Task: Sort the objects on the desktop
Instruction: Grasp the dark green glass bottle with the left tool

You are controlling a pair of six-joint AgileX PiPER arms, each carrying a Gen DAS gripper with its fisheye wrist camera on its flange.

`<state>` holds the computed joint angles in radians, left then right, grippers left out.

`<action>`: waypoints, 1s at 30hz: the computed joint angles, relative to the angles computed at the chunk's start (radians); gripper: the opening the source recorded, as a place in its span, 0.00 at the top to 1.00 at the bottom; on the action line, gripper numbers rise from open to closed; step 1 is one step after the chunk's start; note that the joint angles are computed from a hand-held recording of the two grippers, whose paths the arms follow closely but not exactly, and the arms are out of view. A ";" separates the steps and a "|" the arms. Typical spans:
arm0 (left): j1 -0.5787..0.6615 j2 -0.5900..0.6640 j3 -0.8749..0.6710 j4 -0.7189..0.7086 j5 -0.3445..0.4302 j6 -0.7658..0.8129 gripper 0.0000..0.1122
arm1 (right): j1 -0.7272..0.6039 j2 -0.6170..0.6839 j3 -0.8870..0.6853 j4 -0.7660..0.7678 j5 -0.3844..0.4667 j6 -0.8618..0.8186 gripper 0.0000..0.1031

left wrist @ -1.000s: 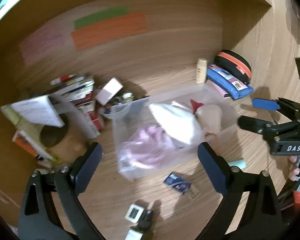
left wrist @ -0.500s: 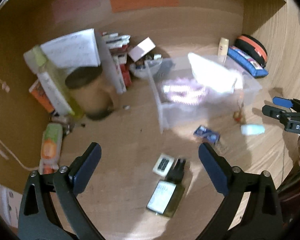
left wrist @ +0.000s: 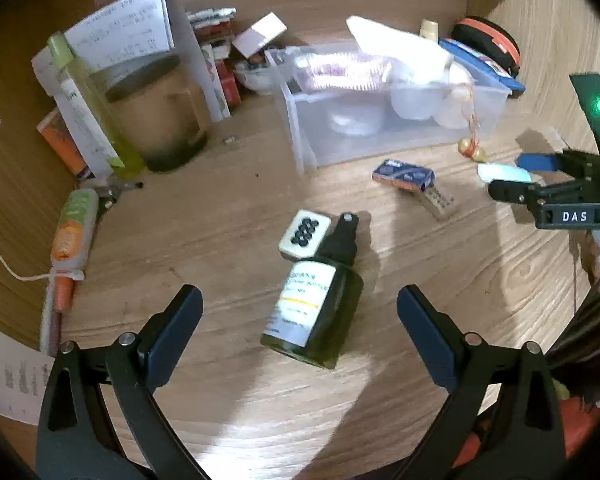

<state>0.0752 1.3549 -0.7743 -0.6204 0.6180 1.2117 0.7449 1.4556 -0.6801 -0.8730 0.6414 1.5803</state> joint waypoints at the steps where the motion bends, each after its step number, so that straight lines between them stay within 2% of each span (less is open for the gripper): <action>1: 0.000 0.004 0.003 -0.001 0.000 0.000 0.12 | -0.007 0.003 -0.003 0.008 -0.012 -0.024 0.20; 3: 0.006 0.018 0.007 -0.023 0.005 0.018 0.12 | -0.014 0.010 -0.009 0.028 -0.026 -0.069 0.33; 5: 0.009 0.026 0.012 -0.045 0.000 0.035 0.12 | -0.005 0.017 -0.017 0.033 -0.011 -0.096 0.39; 7: 0.012 0.029 0.020 -0.065 -0.016 0.051 0.12 | 0.000 0.004 -0.012 0.040 -0.017 -0.120 0.52; 9: 0.025 0.032 0.023 -0.097 -0.017 0.079 0.12 | 0.004 -0.007 -0.009 0.045 -0.014 -0.128 0.71; 11: 0.041 0.031 0.022 -0.129 -0.012 0.106 0.12 | 0.002 -0.019 0.000 0.050 -0.019 -0.133 0.78; 13: 0.053 0.030 0.020 -0.153 -0.005 0.132 0.14 | -0.014 -0.045 0.026 0.065 -0.068 -0.146 0.78; 15: 0.055 0.029 0.019 -0.155 -0.003 0.137 0.25 | -0.026 -0.065 0.041 0.087 -0.100 -0.170 0.78; 17: 0.053 0.037 0.012 -0.134 0.005 0.118 0.31 | -0.026 -0.084 0.057 0.093 -0.124 -0.167 0.78; 19: 0.055 0.051 0.005 -0.125 0.011 0.109 0.36 | -0.017 -0.111 0.081 0.069 -0.139 -0.118 0.78; 21: 0.061 0.062 0.000 -0.123 0.022 0.102 0.48 | -0.007 -0.145 0.109 0.032 -0.154 -0.048 0.78; 22: 0.065 0.070 -0.005 -0.119 0.034 0.097 0.50 | -0.014 -0.150 0.113 0.015 -0.162 -0.027 0.78; 24: 0.070 0.068 -0.001 -0.126 0.033 0.094 0.54 | 0.006 -0.200 0.138 -0.021 -0.141 0.038 0.78; 30: 0.117 0.037 -0.012 -0.194 0.086 0.127 0.61 | 0.008 -0.306 0.144 -0.037 -0.083 0.047 0.78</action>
<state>0.1921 1.3923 -0.7861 -0.8141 0.7036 1.3383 0.7533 1.1497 -0.5361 -0.9098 0.5582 1.6272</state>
